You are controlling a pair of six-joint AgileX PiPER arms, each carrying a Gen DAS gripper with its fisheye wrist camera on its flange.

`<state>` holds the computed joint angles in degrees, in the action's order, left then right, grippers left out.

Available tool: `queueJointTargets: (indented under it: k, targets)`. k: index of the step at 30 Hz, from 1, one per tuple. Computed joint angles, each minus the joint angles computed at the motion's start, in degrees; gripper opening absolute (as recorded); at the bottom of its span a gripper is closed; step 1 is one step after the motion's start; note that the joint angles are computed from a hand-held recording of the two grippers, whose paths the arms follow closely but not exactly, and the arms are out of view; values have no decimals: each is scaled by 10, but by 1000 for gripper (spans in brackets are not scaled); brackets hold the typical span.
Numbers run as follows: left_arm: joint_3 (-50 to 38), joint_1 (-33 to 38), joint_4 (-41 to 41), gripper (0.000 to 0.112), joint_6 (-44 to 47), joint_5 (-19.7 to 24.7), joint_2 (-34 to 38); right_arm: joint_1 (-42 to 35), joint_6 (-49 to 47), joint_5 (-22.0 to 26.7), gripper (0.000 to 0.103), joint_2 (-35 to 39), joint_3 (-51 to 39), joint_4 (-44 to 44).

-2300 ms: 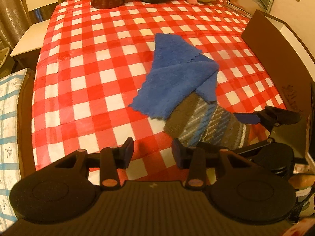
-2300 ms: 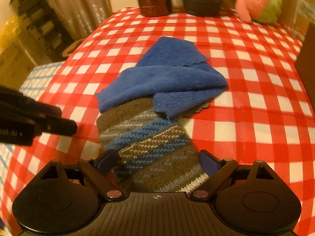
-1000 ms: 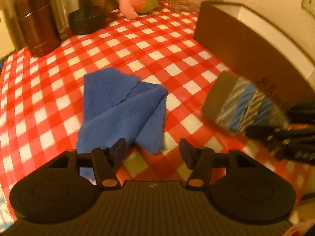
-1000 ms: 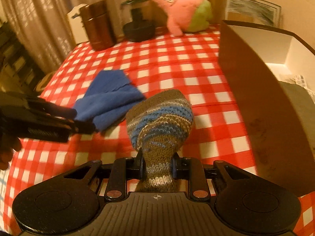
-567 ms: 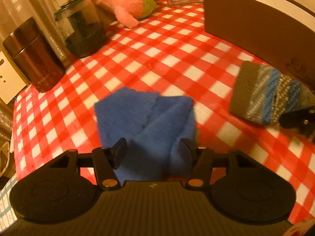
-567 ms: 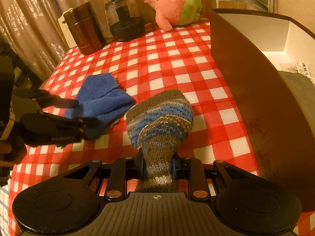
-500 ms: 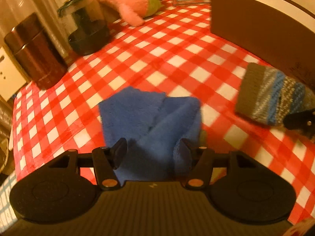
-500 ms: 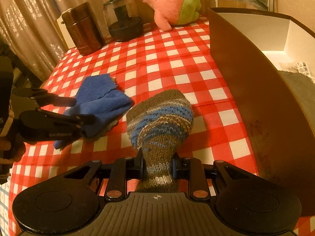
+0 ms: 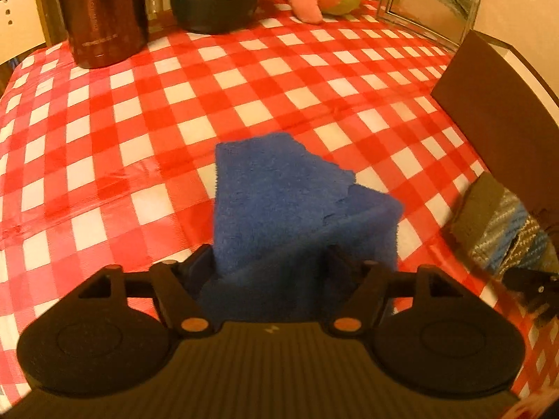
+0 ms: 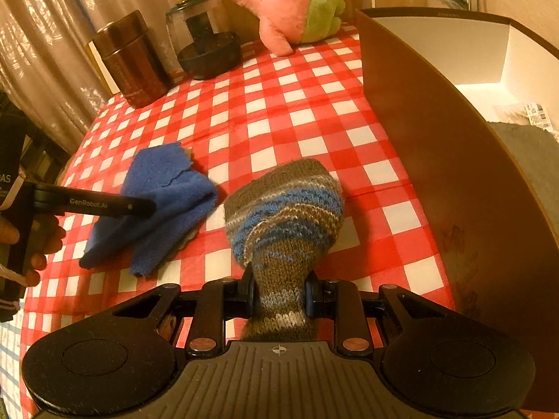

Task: Organize soft objects
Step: 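Grasp the blue microfiber cloth with the left tool while the right tool holds the sock, then carry the blue cloth and striped sock with both tools over the box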

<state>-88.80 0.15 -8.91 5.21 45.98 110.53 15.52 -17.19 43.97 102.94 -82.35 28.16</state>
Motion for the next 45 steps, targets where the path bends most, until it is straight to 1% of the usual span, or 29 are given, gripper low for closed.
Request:
queueJointTargets:
  k: [1,3,4,6,9,13,19,27,31,38,42,45]
  targets:
    - [5,-2,-1,64,4,-6,-2,0,3,1,25,-1,0,-1]
    - [13,-6,-15,45,23,-14,-7,2,4,1,25,-3,1,-2]
    - [17,-8,-20,40,28,-18,-10,3,5,1,25,-4,2,-2]
    - [24,-15,-22,23,32,-26,-16,4,4,1,25,-6,5,-1]
    - [31,-28,-10,18,16,-31,-24,5,0,-1,25,-12,11,2]
    - [43,-44,14,16,-11,-27,-44,5,-4,-6,25,-26,25,5]
    - [74,-64,31,16,-38,-30,-96,2,1,-15,25,-55,45,4]
    - [66,-92,66,16,-84,12,-145,-4,1,-18,25,-103,71,8]
    - [58,-107,81,16,-114,24,-167,-11,-9,-16,25,-128,85,17]
    - [19,-146,104,16,-138,34,-193,-37,-32,-6,25,-177,100,39]
    - [-18,-175,112,16,-145,34,-189,-64,-39,2,25,-201,96,42]
    - [-59,-199,111,16,-146,36,-172,-91,-36,11,25,-209,83,34]
